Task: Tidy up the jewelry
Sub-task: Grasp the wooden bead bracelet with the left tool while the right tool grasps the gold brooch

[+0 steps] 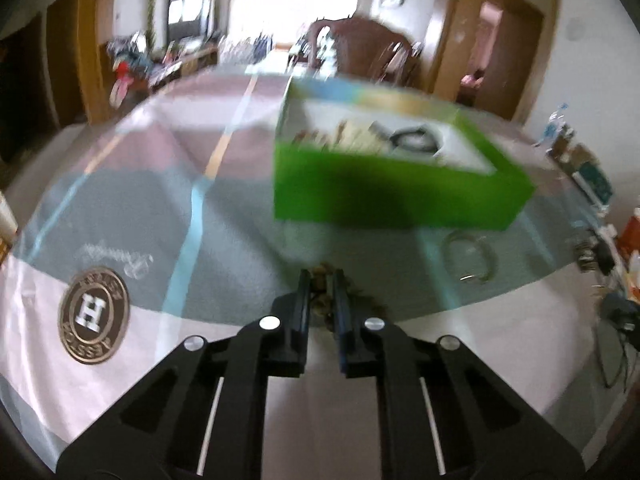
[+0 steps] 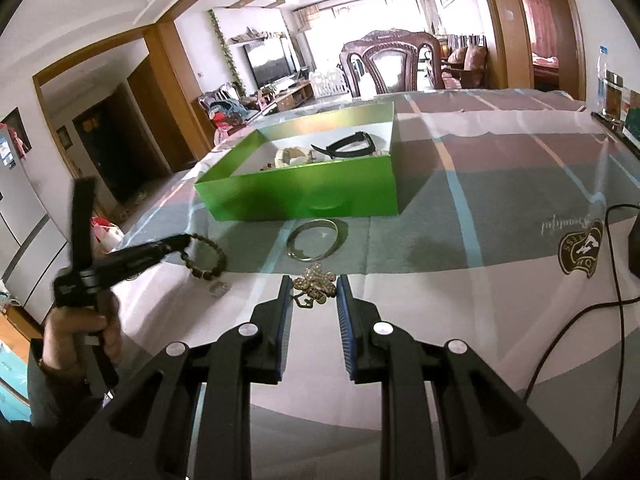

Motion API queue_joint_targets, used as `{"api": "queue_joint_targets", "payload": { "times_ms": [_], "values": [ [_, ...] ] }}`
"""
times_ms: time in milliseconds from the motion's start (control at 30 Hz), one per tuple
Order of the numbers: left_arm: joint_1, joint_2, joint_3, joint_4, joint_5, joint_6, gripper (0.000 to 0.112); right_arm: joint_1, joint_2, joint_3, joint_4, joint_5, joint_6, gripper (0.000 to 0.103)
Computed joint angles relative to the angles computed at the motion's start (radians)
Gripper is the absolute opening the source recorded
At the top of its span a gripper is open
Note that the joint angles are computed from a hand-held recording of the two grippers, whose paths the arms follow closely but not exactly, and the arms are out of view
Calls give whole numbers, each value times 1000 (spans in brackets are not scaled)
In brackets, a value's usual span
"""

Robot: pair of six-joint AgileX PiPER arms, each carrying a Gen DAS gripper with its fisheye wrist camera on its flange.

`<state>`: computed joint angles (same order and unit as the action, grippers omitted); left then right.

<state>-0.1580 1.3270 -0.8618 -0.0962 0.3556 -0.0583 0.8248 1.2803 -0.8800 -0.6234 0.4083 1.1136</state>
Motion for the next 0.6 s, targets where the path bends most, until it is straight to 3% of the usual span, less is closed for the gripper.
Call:
{"api": "queue_joint_targets", "payload": {
  "times_ms": [133,333,600],
  "values": [
    [-41,-201,59,13,-7,-9,11,57,-28,18,-138,7,146,22],
    [-105,-420,99,38,87,-29,11,181,-53,20,-327,86,338,22],
    [-108,-530,172,-4,148,-11,11,267,-50,19,-408,147,431,22]
  ]
}}
